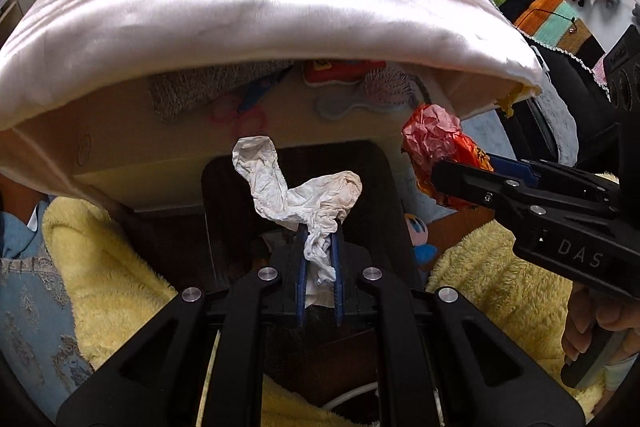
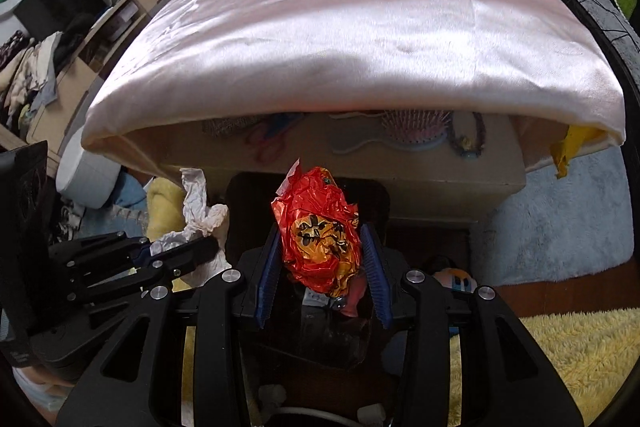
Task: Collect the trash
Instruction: 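Carry the tissue and wrapper down over the bin with both tools, then open both tools to drop the tissue and wrapper into the bin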
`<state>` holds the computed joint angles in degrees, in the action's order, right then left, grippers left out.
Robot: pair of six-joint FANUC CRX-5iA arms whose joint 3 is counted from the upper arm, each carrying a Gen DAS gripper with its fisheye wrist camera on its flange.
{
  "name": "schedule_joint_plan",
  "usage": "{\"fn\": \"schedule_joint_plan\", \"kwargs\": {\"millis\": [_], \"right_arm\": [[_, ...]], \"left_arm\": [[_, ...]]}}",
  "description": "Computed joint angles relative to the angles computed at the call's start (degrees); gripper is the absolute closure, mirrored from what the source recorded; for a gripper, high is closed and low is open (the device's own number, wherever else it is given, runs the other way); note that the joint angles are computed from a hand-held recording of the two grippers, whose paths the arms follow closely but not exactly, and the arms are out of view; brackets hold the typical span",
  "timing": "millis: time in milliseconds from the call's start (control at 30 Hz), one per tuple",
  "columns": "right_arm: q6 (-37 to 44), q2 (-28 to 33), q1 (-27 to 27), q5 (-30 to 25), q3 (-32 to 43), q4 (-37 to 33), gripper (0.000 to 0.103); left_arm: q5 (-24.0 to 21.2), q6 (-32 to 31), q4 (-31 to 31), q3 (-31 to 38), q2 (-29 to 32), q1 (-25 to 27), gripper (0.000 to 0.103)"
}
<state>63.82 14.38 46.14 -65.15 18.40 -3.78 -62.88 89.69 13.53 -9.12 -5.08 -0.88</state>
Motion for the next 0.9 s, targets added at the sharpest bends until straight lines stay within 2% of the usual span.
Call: {"fn": "schedule_joint_plan", "kwargs": {"millis": [200, 267, 367, 400, 500, 567, 667, 900], "right_arm": [[0.16, 0.52, -0.07, -0.86, 0.35, -1.07, 0.059], [0.09, 0.52, -0.09, -0.64, 0.34, -1.31, 0.057], [-0.32, 0.28, -0.28, 0.19, 0.11, -1.51, 0.04], [-0.73, 0.12, -0.24, 0.54, -0.12, -1.16, 0.038], [-1.47, -0.03, -0.59, 0.88, 0.03, -0.8, 0.038], [-2.08, -0.17, -0.96, 1.18, 0.11, -0.4, 0.036], [-3.31, -0.72, -1.37, 1.84, -0.31, 0.69, 0.031], [-4.14, -1.91, -2.36, 2.52, -0.03, 2.51, 0.029]], "left_arm": [[-0.59, -0.7, 0.9, -1.19, 0.13, 0.41, 0.089], [-0.72, -0.83, 0.77, -1.2, 0.16, 0.4, 0.08], [-0.97, -0.89, 0.62, -1.11, 0.07, 0.71, 0.07], [-0.99, -0.83, 0.49, -0.97, 0.13, 0.77, 0.067], [-1.17, 0.05, -0.99, 0.02, 0.25, 0.38, 0.054], [-1.29, 0.08, -1.95, 0.35, -0.06, 0.36, 0.039], [-1.17, 0.52, -2.96, 0.79, -0.42, 0.5, 0.029], [-1.2, 2.69, -5.87, 3.59, -1.4, 0.64, 0.018]]}}
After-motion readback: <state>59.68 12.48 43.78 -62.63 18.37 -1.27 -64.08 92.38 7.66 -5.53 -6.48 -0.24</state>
